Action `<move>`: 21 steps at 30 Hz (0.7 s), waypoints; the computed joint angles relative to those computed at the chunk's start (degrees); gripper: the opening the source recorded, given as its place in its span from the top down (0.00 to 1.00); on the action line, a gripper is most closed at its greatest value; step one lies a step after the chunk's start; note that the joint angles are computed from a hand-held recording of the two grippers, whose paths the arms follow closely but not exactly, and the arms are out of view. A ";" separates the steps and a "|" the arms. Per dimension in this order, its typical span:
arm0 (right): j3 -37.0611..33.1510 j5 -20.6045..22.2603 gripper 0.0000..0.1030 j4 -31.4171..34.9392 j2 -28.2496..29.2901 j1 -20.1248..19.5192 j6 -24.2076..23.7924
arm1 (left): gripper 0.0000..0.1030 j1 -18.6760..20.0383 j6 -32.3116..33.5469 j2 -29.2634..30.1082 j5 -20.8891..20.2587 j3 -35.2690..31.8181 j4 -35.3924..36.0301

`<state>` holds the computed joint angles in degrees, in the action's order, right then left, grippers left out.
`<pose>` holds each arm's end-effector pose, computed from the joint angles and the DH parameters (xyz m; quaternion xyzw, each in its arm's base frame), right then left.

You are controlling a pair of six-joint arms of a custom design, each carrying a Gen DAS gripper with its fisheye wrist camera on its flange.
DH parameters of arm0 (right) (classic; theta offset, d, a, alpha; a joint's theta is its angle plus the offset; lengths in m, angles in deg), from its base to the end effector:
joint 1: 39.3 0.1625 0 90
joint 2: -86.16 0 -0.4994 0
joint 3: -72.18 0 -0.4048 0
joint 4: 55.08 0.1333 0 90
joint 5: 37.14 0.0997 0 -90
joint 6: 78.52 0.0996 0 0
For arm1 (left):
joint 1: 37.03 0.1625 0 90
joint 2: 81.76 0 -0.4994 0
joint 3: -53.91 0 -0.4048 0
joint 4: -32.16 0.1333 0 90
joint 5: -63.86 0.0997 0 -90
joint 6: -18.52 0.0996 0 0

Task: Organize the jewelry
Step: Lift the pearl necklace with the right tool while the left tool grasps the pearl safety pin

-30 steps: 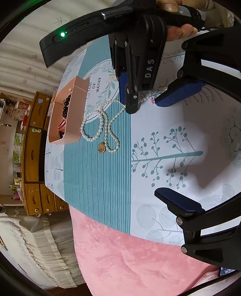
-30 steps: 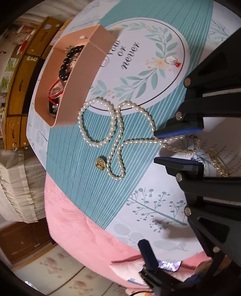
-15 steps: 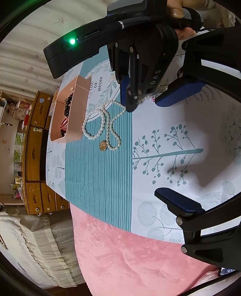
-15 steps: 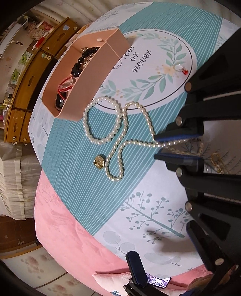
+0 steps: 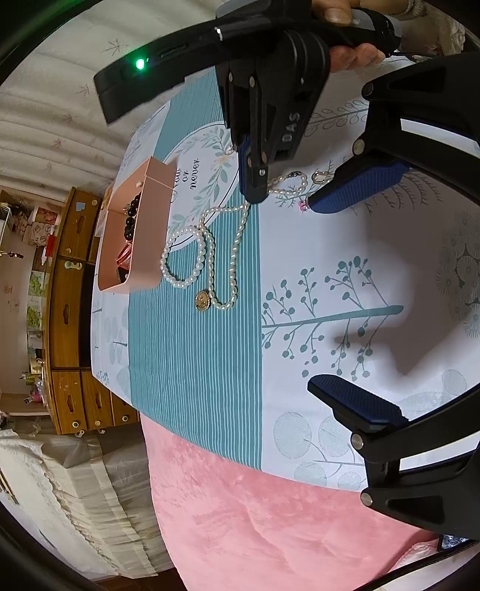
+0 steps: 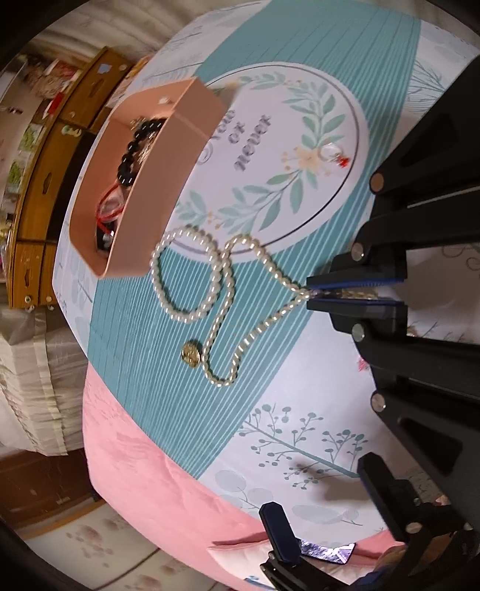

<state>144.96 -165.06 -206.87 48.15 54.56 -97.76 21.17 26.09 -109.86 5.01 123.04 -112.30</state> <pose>0.1292 -0.8437 0.2145 0.1098 -0.9162 0.1767 0.3426 -0.2975 -0.8306 0.0722 0.2927 0.9113 -0.1661 0.2371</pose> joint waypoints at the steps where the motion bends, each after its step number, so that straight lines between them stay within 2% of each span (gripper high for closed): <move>1: 0.66 0.65 0.96 -0.47 -0.54 -0.14 0.47 | 0.15 0.00 -0.02 0.03 -0.14 -0.05 0.15; 10: 8.26 6.88 0.95 -9.42 -5.97 -1.00 1.94 | 0.15 -0.20 0.50 0.01 -0.88 0.23 0.10; 21: 17.85 11.77 0.96 -23.23 -12.17 -1.63 0.31 | 0.15 -1.52 2.84 0.13 -1.67 1.58 -1.29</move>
<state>162.81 -153.29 -230.10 35.98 52.94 -97.45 19.65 28.93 -109.72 3.34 124.62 -113.59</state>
